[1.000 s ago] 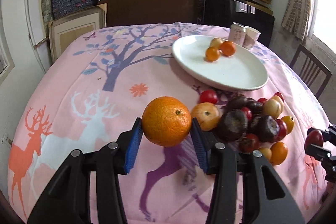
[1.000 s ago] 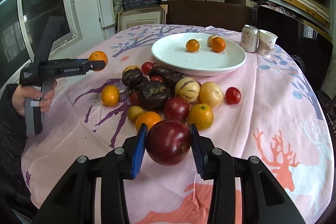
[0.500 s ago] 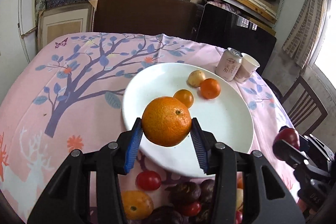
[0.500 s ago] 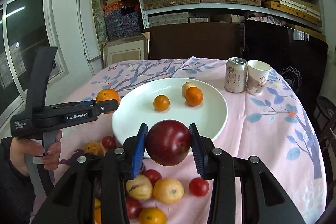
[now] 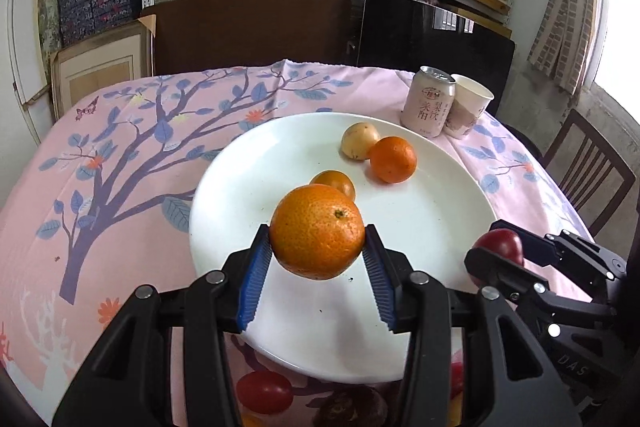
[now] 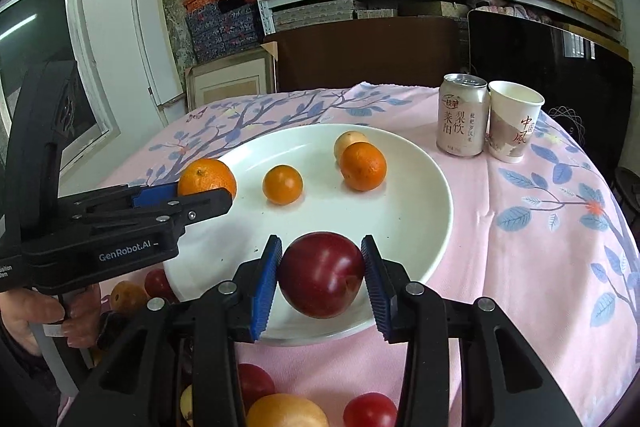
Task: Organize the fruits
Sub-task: 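Carry the tangerine and red plum to the plate and open both tools, then grasp an orange with the left tool while the right approaches a red tomato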
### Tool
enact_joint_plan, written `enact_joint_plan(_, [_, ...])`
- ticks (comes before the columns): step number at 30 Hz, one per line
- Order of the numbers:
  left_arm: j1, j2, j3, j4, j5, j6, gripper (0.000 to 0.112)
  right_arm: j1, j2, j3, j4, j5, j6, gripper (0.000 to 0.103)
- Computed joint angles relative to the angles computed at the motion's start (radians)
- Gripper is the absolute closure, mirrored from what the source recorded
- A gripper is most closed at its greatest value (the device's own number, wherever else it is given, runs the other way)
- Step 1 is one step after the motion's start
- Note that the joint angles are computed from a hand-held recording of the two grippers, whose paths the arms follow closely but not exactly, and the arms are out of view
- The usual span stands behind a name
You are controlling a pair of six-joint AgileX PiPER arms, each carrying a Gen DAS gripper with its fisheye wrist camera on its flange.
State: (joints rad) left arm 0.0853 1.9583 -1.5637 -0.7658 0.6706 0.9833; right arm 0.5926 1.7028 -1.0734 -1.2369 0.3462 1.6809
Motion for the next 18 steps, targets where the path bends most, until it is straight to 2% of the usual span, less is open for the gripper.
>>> enact_joint_plan(5, [-0.011, -0.02, 0.038, -0.023, -0.016, 0.05, 0.066, -0.007, -0.02, 0.028, -0.043, -0.019, 0.058, 0.061])
enact_joint_plan(6, [-0.013, -0.015, 0.029, -0.007, -0.006, 0.032, 0.056, -0.017, -0.028, 0.043, -0.087, -0.046, 0.101, 0.054])
enact_joint_plan(7, [-0.016, -0.009, 0.018, 0.016, 0.0, 0.011, 0.037, -0.012, -0.038, 0.053, -0.108, -0.033, 0.129, 0.026])
enact_joint_plan(8, [-0.012, -0.006, 0.012, 0.012, 0.004, 0.013, 0.015, 0.0, -0.047, 0.066, -0.146, 0.02, 0.174, 0.021])
enact_joint_plan(9, [0.003, -0.011, 0.016, -0.032, 0.011, 0.049, 0.014, 0.005, -0.062, 0.082, -0.186, 0.033, 0.205, 0.008])
enact_joint_plan(10, [0.014, -0.019, 0.029, -0.072, 0.009, 0.079, 0.014, 0.003, -0.082, 0.096, -0.186, 0.033, 0.196, 0.004])
enact_joint_plan(12, [0.033, -0.021, 0.017, -0.09, 0.025, 0.053, 0.014, 0.009, -0.107, 0.096, -0.092, 0.072, 0.082, 0.004])
enact_joint_plan(15, [0.067, 0.004, -0.051, -0.07, 0.132, -0.011, 0.014, 0.029, -0.162, 0.124, -0.061, 0.121, 0.036, 0.004])
enact_joint_plan(18, [0.08, -0.014, -0.054, -0.016, 0.141, -0.078, 0.014, 0.02, -0.219, 0.161, 0.066, 0.117, -0.08, 0.004])
